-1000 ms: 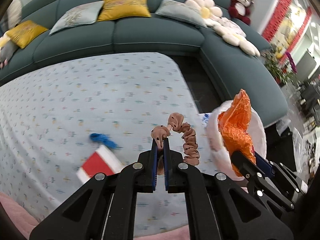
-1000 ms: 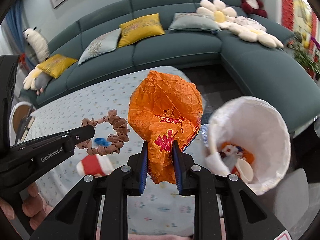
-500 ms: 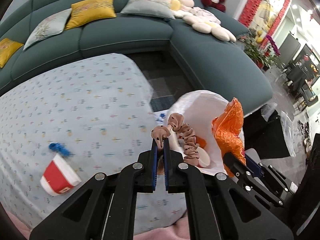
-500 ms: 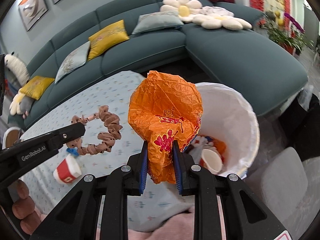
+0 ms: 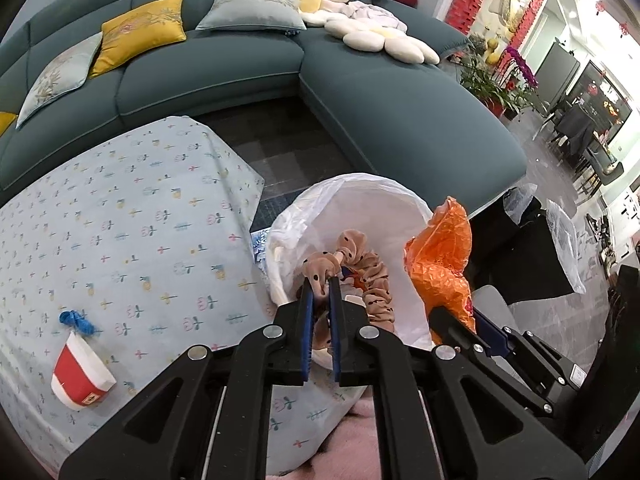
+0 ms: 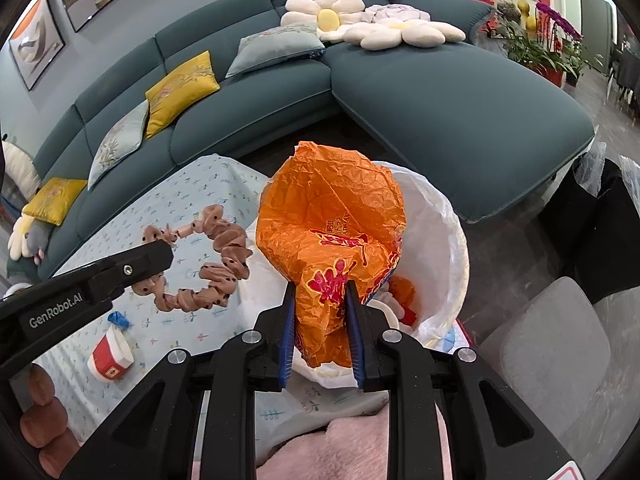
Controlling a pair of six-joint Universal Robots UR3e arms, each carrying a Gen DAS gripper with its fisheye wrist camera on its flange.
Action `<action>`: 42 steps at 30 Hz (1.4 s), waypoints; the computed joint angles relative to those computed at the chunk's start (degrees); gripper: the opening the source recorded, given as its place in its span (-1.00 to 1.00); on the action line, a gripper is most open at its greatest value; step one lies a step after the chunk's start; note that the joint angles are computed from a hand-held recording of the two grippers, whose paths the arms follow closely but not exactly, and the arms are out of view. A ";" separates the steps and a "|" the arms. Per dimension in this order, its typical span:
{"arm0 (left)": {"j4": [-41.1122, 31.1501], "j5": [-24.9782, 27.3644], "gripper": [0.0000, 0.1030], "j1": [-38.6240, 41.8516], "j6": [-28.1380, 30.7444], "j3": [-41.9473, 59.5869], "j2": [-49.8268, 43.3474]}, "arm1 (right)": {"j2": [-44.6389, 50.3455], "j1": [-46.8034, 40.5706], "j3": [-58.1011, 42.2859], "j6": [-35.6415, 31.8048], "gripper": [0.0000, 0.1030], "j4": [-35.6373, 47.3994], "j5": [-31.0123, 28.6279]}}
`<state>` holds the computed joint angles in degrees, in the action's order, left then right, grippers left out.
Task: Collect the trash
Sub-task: 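Carry the pink scrunchie and orange bag over the white bin, then open both tools to drop the scrunchie and orange bag into the bin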
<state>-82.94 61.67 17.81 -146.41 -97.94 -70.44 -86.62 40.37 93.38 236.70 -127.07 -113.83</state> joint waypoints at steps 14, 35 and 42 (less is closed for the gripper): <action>7.39 1.04 -0.13 -3.73 -5.64 -2.60 -1.92 | -1.04 -2.35 2.63 -0.91 -0.56 -1.34 1.07; 5.23 0.98 0.53 7.27 -1.91 -6.02 1.79 | 4.28 -0.90 -6.24 -1.38 -0.01 3.58 -2.23; 2.93 0.56 0.61 12.70 1.12 -7.11 3.79 | 6.97 0.39 -10.43 -1.83 -0.01 5.11 -2.61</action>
